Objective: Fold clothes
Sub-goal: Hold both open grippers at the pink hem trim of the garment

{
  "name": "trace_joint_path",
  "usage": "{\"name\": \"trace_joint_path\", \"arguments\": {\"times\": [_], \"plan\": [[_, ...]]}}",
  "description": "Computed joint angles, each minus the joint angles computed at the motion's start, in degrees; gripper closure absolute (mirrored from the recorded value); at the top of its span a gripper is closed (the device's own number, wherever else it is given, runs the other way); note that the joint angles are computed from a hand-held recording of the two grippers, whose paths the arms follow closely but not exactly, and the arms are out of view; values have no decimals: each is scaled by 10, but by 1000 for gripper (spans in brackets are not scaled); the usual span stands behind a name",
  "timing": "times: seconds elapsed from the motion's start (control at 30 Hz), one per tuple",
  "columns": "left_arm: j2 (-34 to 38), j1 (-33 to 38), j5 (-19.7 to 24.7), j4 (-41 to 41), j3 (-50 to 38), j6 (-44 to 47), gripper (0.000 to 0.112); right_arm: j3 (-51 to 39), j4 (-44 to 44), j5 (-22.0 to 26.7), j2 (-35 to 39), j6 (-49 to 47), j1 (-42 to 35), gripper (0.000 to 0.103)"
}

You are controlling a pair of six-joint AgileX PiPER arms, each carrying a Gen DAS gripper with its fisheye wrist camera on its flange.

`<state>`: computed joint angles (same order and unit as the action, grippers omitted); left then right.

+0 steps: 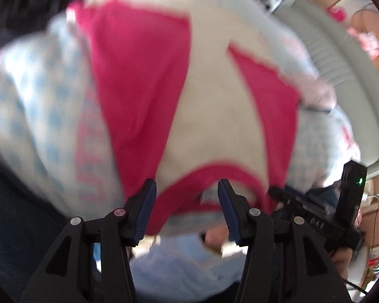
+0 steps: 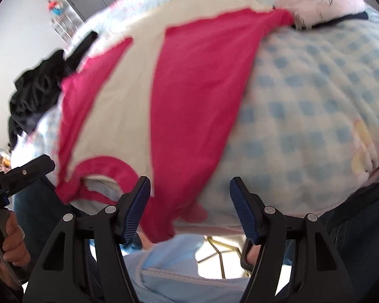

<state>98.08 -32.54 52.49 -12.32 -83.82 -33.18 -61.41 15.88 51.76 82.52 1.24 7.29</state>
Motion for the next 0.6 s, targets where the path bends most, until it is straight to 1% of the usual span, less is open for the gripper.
{"name": "trace_joint_path", "arguments": {"times": [0.1, 0.23, 0.33, 0.4, 0.47, 0.53, 0.6], "plan": [[3, -23, 15, 20, -1, -3, 60, 14, 17, 15, 10, -10, -5, 35], [-41, -25, -38, 48, 45, -53, 60, 25, 44, 23, -1, -34, -17, 34], [-68, -18, -73, 81, 69, -90, 60, 29, 66, 11, -16, -51, -31, 34], [-57, -16, -63, 95, 56, -94, 60, 26, 67, 2, -16, -53, -35, 34], [-30, -24, -27, 110, 32, -108, 60, 22, 60, -4, -12, -48, -35, 36], [-27, -23, -11, 103, 44, -111, 60, 25, 56, -4, -3, -45, -34, 38], [-15, -23, -6, 81, 49, -108, 61, 34, 65, -8, 0, -52, -31, 42]]}}
